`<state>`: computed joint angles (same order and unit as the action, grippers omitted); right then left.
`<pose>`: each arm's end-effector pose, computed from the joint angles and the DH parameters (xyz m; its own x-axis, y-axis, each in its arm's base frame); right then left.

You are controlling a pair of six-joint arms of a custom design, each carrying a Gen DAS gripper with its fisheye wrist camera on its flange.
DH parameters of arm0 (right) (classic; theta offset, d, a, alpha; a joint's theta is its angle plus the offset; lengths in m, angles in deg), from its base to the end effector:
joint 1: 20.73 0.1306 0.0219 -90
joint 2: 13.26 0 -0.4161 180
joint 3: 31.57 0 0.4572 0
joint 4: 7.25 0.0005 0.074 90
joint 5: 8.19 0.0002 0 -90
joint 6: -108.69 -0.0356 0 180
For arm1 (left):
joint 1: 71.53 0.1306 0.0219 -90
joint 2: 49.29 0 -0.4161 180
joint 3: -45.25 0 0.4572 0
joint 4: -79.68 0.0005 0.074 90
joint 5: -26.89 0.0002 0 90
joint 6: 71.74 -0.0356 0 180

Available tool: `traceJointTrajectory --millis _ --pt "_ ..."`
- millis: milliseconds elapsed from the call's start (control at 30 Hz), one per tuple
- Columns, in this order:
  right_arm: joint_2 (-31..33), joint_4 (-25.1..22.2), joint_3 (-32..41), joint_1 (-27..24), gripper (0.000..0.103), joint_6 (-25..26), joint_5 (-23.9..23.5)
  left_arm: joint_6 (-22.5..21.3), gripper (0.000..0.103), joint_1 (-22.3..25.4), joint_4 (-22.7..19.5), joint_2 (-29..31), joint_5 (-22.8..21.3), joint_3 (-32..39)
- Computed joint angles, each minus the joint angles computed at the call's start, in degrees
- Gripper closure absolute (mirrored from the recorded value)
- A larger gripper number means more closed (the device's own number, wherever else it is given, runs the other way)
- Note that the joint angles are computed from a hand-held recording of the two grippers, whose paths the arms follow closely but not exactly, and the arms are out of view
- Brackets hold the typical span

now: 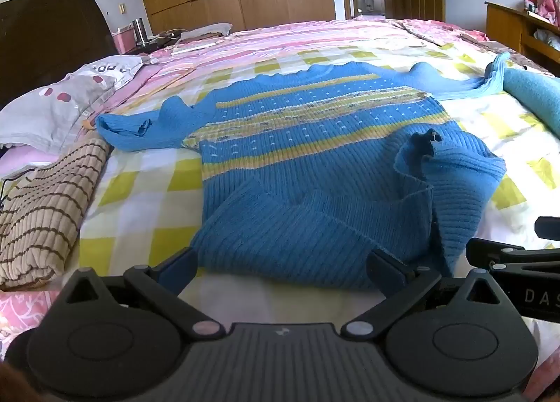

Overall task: Fold small clothes
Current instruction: 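Move both grippers toward the sweater hem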

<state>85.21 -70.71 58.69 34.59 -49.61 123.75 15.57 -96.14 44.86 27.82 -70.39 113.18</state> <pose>0.3427 0.4525 0.3814 -0.6569 0.2652 -0.7058 0.3199 0.9457 0.0576 0.4189 -0.1875 0.3872 -0.6154 0.3331 -0.7144 0.3595 0.9252 0.1217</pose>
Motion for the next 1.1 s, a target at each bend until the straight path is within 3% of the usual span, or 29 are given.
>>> traceJointTrajectory --millis 400,1100 --pt "0.0 0.0 -0.3 0.0 0.018 -0.1 -0.1 0.5 0.000 0.9 -1.4 0.3 2.6 0.2" --pt "0.0 0.5 -0.7 -0.1 0.018 0.3 -0.2 0.6 0.000 0.6 -1.8 0.8 2.5 0.4"
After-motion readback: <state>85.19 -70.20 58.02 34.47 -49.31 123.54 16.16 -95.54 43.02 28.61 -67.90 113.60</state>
